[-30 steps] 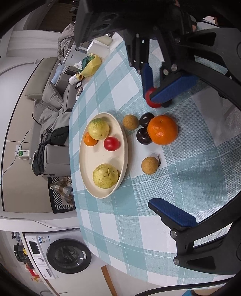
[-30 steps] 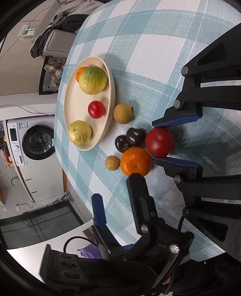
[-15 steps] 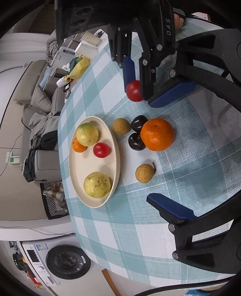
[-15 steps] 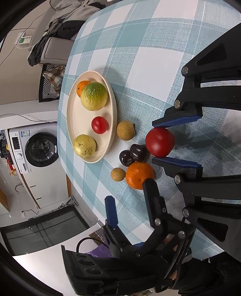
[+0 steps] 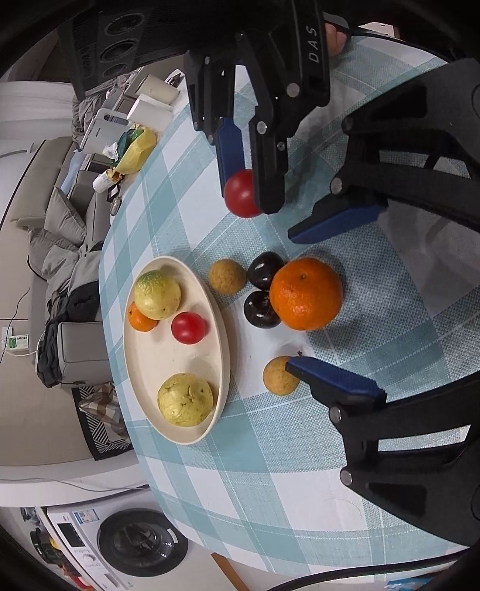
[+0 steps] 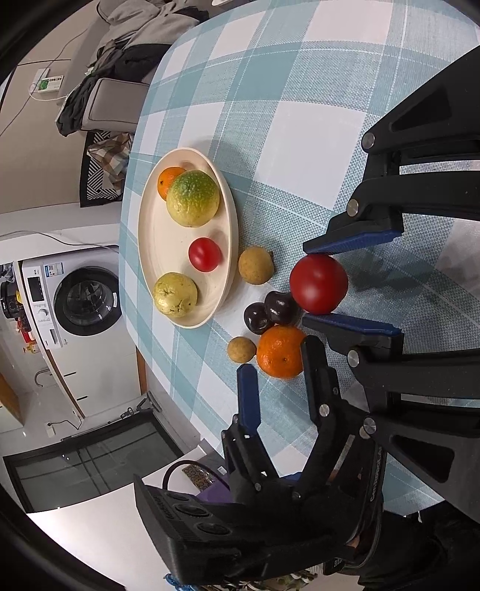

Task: Organize fruits
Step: 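Grasp the large orange with the left gripper while the right gripper holds the tomato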

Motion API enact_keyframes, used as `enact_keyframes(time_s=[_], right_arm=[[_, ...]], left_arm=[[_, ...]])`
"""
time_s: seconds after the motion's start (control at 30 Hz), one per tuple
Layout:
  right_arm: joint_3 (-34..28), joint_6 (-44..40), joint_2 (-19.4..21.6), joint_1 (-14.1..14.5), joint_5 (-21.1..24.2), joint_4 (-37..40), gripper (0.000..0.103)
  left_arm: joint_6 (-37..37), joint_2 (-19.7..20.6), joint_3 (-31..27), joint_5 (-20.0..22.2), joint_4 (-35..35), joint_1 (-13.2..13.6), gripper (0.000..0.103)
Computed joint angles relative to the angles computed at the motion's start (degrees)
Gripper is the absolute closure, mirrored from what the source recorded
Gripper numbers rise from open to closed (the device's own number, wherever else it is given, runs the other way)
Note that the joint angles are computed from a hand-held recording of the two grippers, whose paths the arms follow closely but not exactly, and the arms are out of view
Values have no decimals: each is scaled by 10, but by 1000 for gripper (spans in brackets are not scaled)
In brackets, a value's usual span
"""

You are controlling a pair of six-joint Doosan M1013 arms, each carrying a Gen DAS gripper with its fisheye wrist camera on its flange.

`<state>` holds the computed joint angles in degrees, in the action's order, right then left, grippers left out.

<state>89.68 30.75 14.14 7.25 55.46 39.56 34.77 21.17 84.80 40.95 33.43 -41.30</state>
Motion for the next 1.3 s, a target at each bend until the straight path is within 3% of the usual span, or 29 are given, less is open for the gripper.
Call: enact_keyframes(time_s=[0.3, 0.83, 1.0, 1.3], right_arm=[[-1, 2, 0, -1, 1, 1, 70], [0, 1, -1, -1, 0, 3, 70], [3, -5, -3, -3, -5, 14, 70], [6, -26, -7, -12, -10, 52, 70]], left_arm=[[25, 0, 0, -9, -25, 3, 65], [-4, -9, 13, -26, -14, 6, 66], [-46, -18, 25, -40, 30, 1, 66], [-130, -29, 34, -24, 116, -9, 66]])
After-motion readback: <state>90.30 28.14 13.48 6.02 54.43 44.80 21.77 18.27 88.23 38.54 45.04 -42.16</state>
